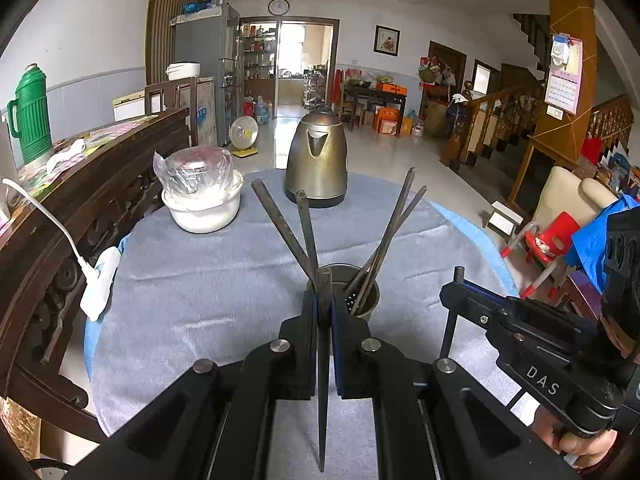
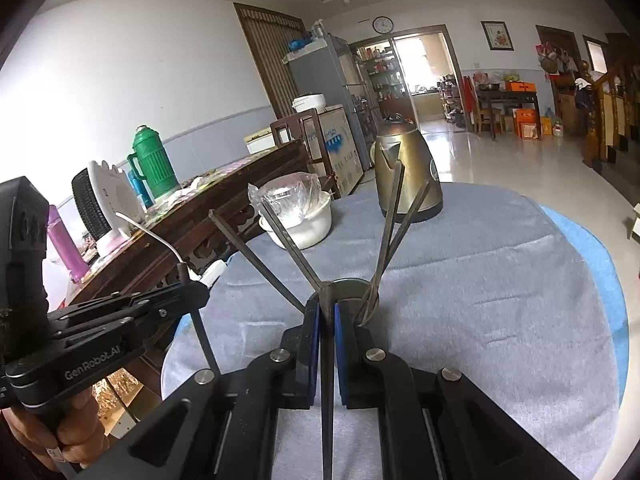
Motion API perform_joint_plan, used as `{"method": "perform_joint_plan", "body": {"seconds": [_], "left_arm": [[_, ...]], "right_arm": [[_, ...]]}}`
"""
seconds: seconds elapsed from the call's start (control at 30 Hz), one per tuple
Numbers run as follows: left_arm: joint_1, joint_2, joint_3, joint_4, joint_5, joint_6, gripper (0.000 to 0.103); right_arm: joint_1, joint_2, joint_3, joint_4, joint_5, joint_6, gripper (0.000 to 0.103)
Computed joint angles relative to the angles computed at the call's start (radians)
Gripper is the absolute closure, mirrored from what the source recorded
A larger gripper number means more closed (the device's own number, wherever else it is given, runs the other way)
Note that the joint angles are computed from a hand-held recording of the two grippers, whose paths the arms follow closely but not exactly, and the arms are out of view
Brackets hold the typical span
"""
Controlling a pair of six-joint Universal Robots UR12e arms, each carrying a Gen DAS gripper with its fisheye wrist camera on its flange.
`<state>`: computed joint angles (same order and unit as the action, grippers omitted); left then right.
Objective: Organize utensils
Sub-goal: 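Lower both held utensils into the grey cup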
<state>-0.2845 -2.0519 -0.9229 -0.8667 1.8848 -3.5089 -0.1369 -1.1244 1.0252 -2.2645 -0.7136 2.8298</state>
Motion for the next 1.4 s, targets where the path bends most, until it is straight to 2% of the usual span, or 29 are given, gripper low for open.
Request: {"method": "perform_joint_plan", "body": {"seconds": [1.4], "left_arm": [[-0.027, -0.007, 0.036, 0.004, 0.047, 0.026, 0.096]], "right_arm": [[-0.04, -0.023, 0.04, -0.148, 0.079, 0.089, 0.095]]}}
